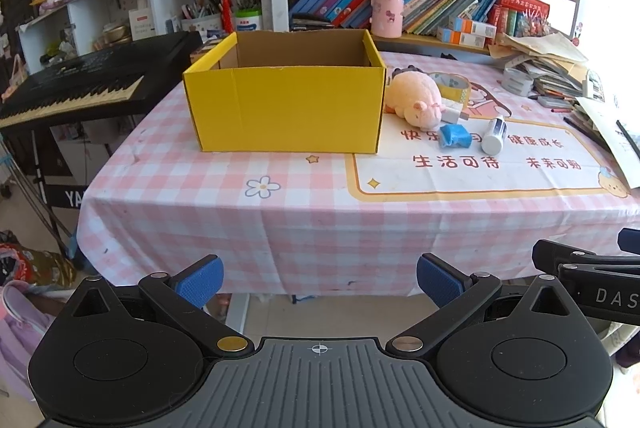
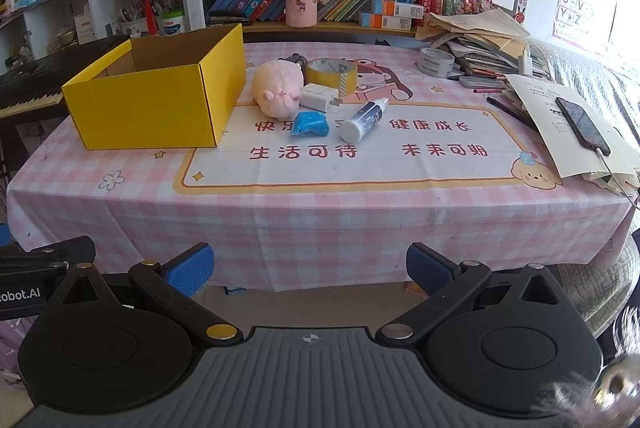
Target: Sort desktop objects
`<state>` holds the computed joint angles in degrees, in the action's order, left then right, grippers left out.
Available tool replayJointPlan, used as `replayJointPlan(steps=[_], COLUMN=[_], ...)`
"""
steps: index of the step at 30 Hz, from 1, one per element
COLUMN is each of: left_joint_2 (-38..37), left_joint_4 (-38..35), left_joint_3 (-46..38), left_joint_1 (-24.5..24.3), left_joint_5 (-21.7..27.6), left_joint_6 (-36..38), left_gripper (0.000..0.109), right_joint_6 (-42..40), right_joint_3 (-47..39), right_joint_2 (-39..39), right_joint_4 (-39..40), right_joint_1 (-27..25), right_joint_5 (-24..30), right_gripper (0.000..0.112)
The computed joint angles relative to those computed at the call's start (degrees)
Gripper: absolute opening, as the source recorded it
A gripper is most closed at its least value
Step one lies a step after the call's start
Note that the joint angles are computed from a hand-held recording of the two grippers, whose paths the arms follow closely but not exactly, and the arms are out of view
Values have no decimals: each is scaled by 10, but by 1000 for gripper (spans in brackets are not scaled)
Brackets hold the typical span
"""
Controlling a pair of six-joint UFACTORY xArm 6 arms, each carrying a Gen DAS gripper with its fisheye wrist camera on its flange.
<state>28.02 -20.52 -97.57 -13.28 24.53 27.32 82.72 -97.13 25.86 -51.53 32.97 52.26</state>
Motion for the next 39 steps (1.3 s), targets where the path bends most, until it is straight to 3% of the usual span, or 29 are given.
replayJointPlan(steps=[25, 39], left_joint_2=[13, 50], left_joint_4=[-52, -80], left_joint_3=[-28, -83], left_joint_1=[-8, 4], left_joint_5=[18, 47], left_joint_6=[52, 73], left_gripper=[103, 103], right_joint_6=[19, -21], right_joint_3=[28, -34], right_joint_2=[-25, 21], right_joint_4=[-18, 6], right_joint_1=[-4, -7], right_joint_5=[8, 13], right_gripper=[103, 103])
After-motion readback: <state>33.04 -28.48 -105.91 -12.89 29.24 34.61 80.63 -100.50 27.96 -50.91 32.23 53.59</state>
